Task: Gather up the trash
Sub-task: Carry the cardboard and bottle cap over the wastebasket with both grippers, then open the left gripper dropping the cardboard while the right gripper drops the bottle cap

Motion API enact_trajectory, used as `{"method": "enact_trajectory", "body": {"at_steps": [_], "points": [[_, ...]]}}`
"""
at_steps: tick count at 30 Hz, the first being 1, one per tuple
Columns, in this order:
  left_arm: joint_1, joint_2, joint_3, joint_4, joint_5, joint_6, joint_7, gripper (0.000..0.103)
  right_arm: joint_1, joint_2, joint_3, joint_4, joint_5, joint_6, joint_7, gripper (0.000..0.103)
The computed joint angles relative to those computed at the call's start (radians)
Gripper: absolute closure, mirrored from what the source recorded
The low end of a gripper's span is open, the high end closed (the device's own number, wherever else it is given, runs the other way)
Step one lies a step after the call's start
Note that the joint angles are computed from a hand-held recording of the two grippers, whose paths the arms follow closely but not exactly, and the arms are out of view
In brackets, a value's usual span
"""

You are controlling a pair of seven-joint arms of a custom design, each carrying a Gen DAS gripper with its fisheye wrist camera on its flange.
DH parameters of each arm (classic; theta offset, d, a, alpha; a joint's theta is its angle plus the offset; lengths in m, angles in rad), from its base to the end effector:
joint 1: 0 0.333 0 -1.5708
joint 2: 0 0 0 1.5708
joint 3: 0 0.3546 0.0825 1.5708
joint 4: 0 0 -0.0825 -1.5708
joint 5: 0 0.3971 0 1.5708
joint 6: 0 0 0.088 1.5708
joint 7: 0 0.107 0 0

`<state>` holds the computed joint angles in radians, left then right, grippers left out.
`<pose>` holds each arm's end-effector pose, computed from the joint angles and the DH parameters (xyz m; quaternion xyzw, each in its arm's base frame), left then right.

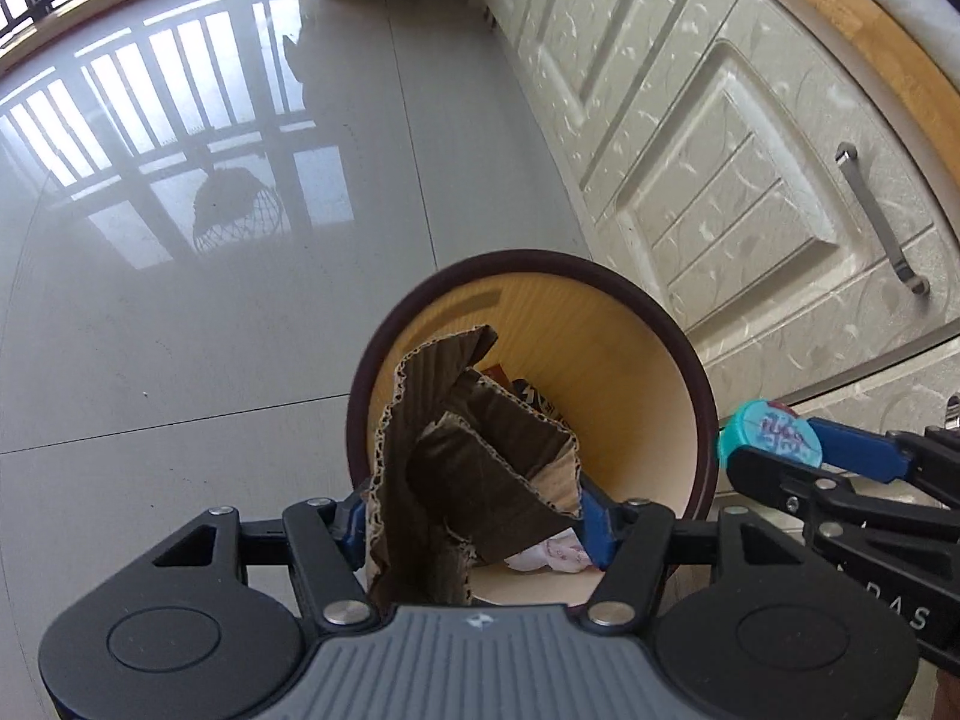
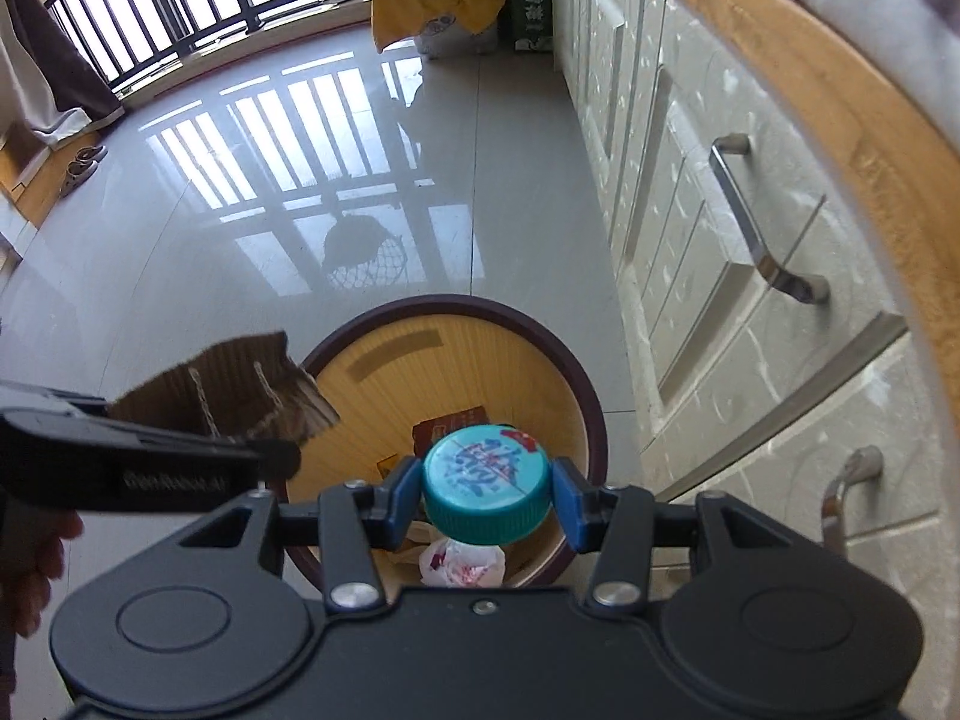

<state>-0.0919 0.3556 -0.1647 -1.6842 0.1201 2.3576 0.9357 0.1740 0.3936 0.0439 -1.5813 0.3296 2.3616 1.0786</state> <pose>0.6896 -0.1644 0.4596 -0.8019 0.5750 -0.1447 0.0737 0.7147 0.1573 0.4836 -0.8387 0.4901 -0.0642 0.2286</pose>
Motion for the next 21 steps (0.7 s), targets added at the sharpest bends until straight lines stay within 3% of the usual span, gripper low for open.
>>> {"method": "enact_trajectory", "body": {"at_steps": [11, 21], "points": [[-0.003, 0.086, -0.014, 0.08, -0.007, -0.04, 0.128, 0.029, -0.003, 0.115, -0.009, 0.139, -0.023, -0.079, 0.066, 0.055], [-0.017, 0.091, 0.002, 0.086, 0.034, -0.059, 0.141, 0.004, -0.018, 0.131, 0.024, 0.152, 0.041, -0.059, 0.024, 0.054]]}}
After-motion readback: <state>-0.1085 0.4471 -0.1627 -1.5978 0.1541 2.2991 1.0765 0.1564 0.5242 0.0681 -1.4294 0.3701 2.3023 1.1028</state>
